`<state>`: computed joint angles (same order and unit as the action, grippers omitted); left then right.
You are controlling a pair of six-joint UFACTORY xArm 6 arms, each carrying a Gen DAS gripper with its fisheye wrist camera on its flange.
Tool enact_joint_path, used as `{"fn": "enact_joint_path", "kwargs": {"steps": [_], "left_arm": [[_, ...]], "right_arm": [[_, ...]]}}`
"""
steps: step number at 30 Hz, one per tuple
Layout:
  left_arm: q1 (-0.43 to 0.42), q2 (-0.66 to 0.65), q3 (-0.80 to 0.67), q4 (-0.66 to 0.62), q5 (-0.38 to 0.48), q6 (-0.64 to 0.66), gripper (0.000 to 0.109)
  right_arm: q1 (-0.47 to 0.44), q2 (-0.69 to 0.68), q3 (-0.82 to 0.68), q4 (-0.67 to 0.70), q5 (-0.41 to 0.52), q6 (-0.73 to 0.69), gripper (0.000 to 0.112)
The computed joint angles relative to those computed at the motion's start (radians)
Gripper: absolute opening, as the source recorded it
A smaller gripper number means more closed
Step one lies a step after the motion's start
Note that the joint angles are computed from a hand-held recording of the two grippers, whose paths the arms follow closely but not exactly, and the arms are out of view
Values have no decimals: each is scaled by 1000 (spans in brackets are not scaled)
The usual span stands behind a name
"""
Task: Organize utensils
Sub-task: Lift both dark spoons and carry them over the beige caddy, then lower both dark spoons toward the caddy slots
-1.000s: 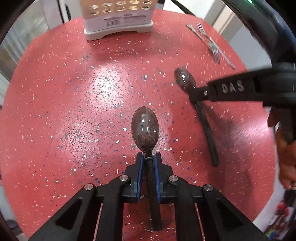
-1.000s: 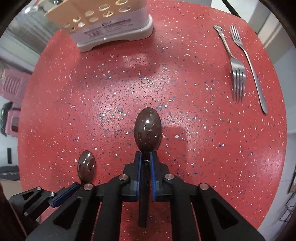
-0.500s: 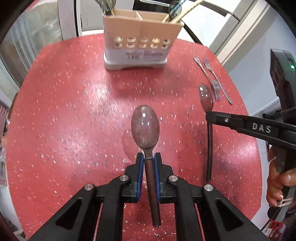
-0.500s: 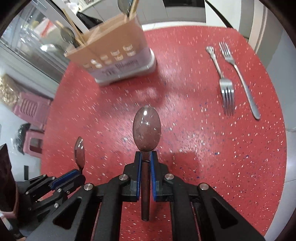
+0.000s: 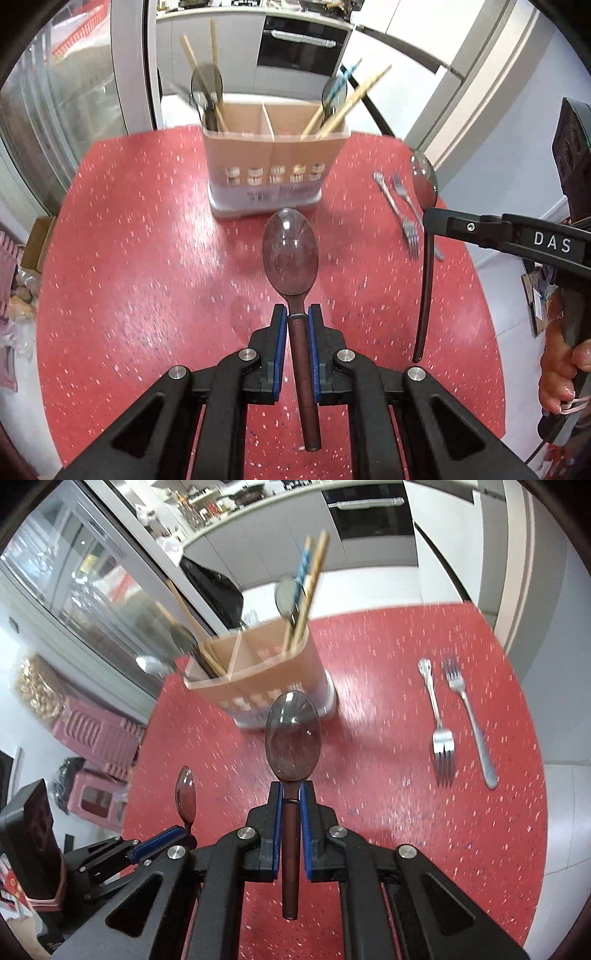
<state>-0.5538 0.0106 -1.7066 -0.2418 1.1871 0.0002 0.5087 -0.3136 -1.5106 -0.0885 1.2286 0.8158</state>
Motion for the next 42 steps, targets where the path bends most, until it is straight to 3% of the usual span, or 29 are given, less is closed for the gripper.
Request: {"fn": "enact_joint_path", "kwargs": {"steps": [11, 30, 42], "left_arm": [[37, 113, -237, -2, 48, -4, 33], [52, 260, -485, 8, 120, -28, 33], [55, 306, -543, 8, 128, -41, 33]], "right_arm": [[-24, 118, -196, -4, 13, -49, 10], [-65, 163, -265, 40, 17, -97, 10], [-91, 187, -292, 69, 13, -116, 10]]}}
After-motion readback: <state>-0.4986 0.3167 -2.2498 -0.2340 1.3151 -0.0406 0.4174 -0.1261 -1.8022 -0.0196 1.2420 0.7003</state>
